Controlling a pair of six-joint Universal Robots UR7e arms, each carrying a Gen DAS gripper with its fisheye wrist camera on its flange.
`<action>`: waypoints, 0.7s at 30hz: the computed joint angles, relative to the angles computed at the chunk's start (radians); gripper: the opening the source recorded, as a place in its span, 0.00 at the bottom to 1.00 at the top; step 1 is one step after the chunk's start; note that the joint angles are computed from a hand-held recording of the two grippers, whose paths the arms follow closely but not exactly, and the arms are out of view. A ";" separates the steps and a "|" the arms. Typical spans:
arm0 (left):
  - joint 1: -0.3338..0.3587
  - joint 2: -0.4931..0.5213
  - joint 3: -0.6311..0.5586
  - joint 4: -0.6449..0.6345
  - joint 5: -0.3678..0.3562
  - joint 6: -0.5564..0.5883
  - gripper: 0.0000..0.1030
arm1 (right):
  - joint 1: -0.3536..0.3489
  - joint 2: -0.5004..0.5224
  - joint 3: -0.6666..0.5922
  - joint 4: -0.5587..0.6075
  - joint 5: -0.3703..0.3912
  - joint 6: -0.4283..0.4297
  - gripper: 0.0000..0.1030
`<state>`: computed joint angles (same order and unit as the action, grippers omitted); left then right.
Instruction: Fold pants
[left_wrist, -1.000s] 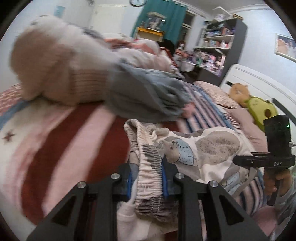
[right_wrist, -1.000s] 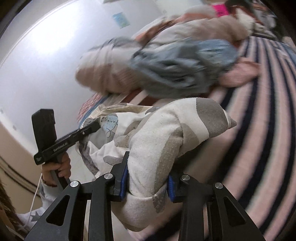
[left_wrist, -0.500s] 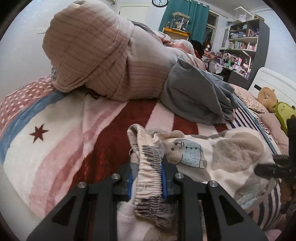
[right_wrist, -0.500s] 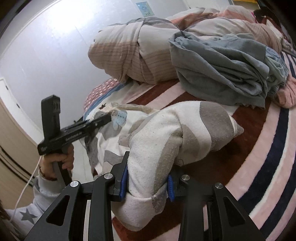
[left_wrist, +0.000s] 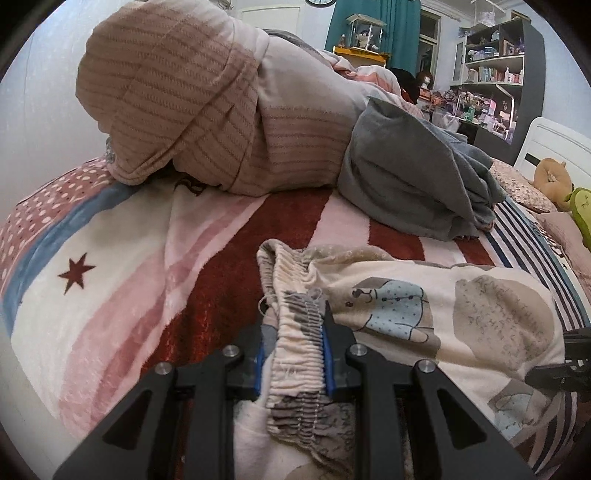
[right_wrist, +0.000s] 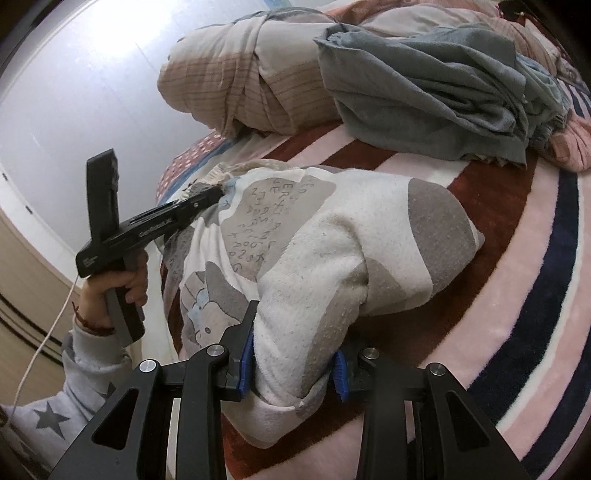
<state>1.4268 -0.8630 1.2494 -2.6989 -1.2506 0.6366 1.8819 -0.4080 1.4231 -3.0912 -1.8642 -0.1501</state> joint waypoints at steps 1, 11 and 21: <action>-0.003 -0.002 0.009 -0.012 0.011 0.006 0.21 | 0.001 0.000 0.000 0.000 -0.003 -0.002 0.28; -0.021 -0.014 0.051 -0.088 0.088 0.039 0.38 | -0.001 0.000 0.005 -0.006 -0.003 0.017 0.40; -0.037 -0.055 0.104 -0.104 0.112 0.005 0.56 | 0.014 -0.008 0.020 -0.010 -0.043 0.009 0.48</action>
